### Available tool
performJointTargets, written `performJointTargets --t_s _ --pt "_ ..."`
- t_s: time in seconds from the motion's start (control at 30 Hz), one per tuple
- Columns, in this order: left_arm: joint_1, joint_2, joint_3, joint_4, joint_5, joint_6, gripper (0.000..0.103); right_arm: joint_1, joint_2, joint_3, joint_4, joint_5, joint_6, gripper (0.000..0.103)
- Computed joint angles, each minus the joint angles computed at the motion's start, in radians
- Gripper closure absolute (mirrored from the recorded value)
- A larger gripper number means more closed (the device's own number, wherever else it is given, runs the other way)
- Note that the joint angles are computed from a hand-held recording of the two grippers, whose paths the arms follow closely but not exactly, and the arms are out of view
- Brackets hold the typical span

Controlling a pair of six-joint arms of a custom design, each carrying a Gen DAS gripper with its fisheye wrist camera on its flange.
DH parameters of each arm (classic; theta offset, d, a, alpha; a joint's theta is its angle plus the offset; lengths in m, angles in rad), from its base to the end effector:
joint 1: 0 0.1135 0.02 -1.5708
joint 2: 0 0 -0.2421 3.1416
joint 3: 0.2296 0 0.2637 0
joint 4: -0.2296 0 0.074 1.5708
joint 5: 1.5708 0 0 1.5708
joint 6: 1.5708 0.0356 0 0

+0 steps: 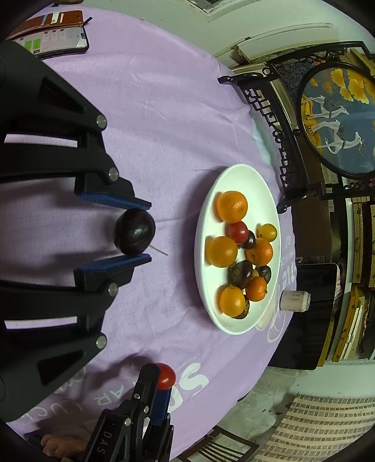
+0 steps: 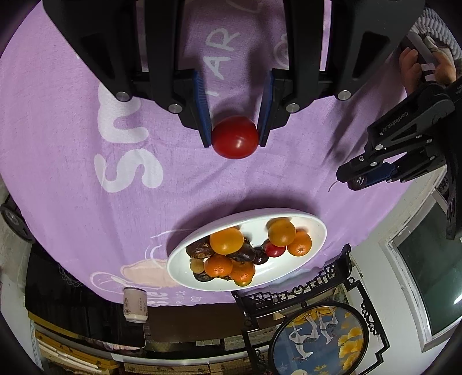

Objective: Organize fruits

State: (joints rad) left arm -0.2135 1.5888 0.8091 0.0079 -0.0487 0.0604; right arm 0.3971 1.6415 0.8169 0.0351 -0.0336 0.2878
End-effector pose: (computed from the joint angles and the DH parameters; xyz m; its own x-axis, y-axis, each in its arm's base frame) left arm 0.3206 -0.0677 0.1413 -0.6696 0.2069 -0.7133 0.2184 0.9728 0.0771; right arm 0.3063 0.1298 0.1294 -0.7437 -0.0043 -0.6685 -0.2057 0.9529 0.2228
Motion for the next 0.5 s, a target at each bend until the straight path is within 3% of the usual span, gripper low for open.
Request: performJointTargets --t_s 0.5 --pt "-0.002 0.066 0.050 -0.051 0.011 -0.001 0.072 0.049 0.010 0.012 -0.007 0.051 -0.029 0.071"
